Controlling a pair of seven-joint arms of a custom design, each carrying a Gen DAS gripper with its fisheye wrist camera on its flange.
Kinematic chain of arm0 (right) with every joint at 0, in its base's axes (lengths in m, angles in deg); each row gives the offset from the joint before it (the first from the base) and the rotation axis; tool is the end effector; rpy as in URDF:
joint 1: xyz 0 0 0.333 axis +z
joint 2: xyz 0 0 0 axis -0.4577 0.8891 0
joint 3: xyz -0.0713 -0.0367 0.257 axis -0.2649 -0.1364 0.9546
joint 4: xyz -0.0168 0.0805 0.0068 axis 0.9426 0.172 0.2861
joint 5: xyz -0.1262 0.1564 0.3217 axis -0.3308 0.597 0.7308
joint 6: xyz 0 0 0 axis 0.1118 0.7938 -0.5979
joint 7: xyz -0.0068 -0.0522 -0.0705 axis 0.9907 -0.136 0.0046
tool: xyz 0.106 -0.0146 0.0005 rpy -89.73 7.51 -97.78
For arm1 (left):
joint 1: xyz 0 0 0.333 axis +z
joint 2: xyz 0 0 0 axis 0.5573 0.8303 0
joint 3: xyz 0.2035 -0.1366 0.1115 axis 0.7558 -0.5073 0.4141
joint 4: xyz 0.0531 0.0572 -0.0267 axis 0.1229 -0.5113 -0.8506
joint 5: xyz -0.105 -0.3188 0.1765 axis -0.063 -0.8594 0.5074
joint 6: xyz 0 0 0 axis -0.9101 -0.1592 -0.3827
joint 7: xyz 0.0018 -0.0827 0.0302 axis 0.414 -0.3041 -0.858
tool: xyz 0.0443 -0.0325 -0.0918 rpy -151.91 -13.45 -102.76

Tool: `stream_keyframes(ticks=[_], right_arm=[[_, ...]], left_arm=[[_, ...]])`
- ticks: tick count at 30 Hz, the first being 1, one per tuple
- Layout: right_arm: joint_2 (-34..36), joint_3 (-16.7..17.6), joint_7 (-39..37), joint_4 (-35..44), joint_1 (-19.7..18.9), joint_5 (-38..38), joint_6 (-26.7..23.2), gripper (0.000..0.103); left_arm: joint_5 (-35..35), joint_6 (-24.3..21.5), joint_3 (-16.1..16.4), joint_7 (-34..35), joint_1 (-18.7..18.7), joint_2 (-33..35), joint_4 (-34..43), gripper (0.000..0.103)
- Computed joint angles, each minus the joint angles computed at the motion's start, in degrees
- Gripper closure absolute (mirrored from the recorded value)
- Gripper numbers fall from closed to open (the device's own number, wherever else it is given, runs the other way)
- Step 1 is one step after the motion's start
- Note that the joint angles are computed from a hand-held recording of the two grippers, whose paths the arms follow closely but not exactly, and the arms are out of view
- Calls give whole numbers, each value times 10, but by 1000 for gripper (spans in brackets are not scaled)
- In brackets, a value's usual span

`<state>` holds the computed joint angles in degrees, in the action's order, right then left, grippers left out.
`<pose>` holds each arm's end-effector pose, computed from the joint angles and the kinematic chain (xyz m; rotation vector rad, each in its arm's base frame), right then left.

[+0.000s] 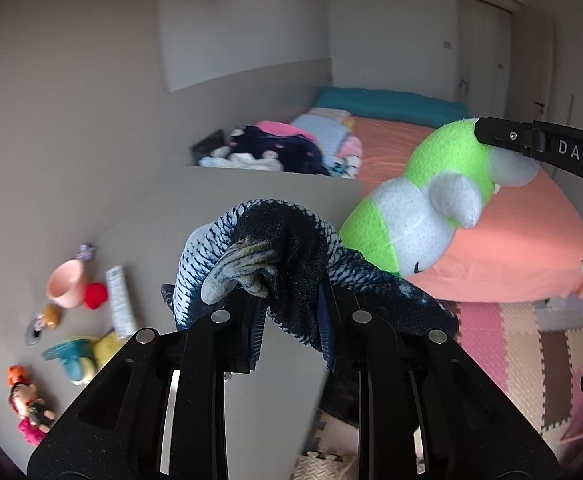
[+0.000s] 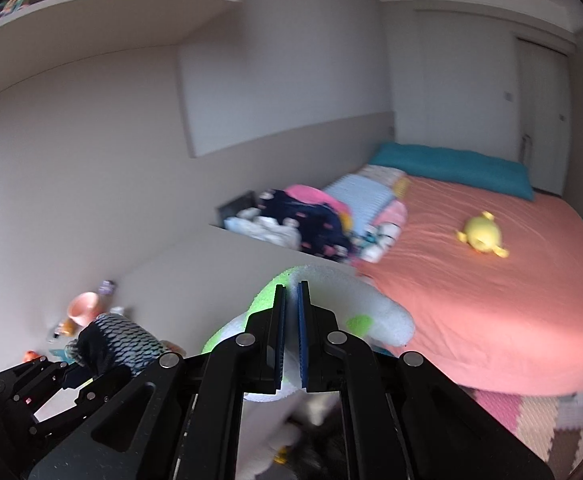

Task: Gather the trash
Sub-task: 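Carry both plush toys to the black trash bag and open both grippers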

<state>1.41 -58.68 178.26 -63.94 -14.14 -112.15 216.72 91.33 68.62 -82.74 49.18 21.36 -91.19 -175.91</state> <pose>0.4442 0.2737 0.6831 -1.5761 1.4801 -0.7493 0.4178 -0.2331 0.6388 -1.4791 1.8475 -0.8544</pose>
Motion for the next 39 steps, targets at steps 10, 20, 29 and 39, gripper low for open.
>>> stream_keyframes(ticks=[10,20,29,39], right_arm=[[-84,-31,-20,-138,-54,60,7,96],[-64,-38,6,-202,-90,135,41,11],[-40,-35,-10,-201,-81,130,51,11],[-25,-29,1,-167,-67,104,31,11]], left_arm=[[-15,-28,-34,41,-56,157,111,80],[44,-46,-35,4,-80,239,140,6],[28,-54,-24,3,-72,238,132,6],[-5,-37,-17,21,-59,193,95,6]])
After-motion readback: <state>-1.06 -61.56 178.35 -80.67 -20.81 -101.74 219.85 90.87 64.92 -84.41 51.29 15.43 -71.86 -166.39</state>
